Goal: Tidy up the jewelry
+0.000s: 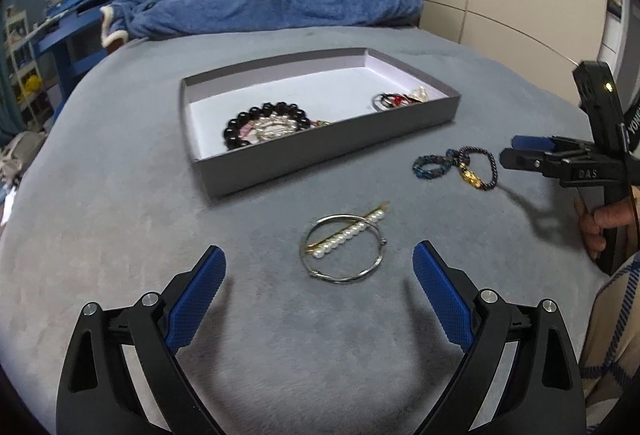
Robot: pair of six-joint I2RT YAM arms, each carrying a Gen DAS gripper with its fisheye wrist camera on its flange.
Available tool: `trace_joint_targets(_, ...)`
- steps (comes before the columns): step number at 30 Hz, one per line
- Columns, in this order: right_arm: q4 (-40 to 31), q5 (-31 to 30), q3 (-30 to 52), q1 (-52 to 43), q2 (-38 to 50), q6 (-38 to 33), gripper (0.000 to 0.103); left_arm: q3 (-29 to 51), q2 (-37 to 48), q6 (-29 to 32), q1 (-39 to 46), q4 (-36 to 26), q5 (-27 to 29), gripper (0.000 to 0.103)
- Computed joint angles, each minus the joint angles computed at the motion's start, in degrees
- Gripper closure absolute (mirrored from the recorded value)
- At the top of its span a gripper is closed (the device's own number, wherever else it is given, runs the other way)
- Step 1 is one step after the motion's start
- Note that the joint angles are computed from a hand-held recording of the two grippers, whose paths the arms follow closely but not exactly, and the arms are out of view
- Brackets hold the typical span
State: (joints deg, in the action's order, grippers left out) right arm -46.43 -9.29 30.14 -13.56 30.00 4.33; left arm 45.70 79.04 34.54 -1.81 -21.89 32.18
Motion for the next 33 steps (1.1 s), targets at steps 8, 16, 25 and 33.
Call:
trace_joint_targets(8,0.1,1.1,0.0,1.2,0.9,0.3,0.01,2.8,3.7,0.3,-4.4,-1.9,-4.5,0.011)
trace_joint_targets(16,0.2,1.6,0.0,1.7,1.0,0.5,0.01,7.2,8.2,-0.6,-2.1,-5.3,-0.2,0.051)
trace_joint_targets(25,1.0,3.4,-0.1,5.5,1.7,1.1,0.01,3.8,3.7,-0.6,0.2,-2.8,4.1,0.051)
trace_joint_targets(33,2.9,3.6,0.1,6.2,7.2,1.5,0.028,4.4,4.2,-2.6,1.4,-2.3,5.1,0.051)
